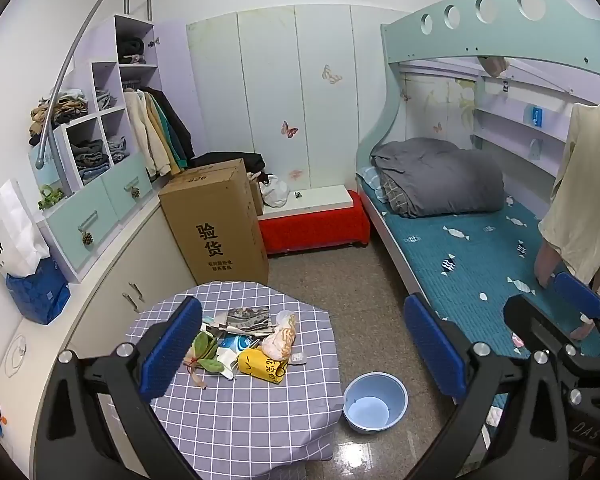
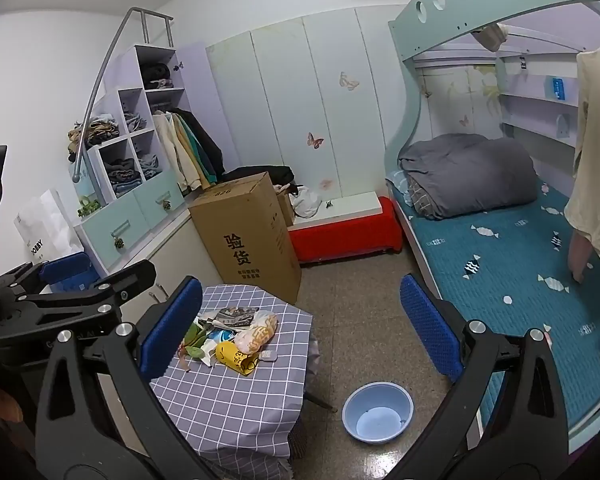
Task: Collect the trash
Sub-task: 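Move both tools toward the trash pile on the checked table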
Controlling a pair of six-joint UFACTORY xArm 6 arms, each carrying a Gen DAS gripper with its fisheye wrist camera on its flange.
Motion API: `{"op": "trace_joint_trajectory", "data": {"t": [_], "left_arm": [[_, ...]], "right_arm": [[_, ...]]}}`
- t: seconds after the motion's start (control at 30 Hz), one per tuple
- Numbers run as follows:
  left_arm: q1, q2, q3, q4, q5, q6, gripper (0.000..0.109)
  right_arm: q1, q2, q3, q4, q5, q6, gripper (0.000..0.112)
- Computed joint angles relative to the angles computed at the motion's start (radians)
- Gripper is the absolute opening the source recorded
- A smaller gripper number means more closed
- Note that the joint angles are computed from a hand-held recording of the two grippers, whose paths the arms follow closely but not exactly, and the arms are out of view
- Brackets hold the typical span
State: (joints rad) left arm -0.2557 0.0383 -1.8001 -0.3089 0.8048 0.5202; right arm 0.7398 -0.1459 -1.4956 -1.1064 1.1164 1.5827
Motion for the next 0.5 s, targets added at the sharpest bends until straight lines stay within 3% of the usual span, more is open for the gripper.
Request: {"op": "trace_joint_trajectory", "data": {"t": [0.5], "left_arm": [[-0.003,0.004,-0.004,0.01,0.003,-0.01,0.099]], "right_arm": [[0.001,-0.018,0.018,0.0,-0.002,0.004,0.097]]}}
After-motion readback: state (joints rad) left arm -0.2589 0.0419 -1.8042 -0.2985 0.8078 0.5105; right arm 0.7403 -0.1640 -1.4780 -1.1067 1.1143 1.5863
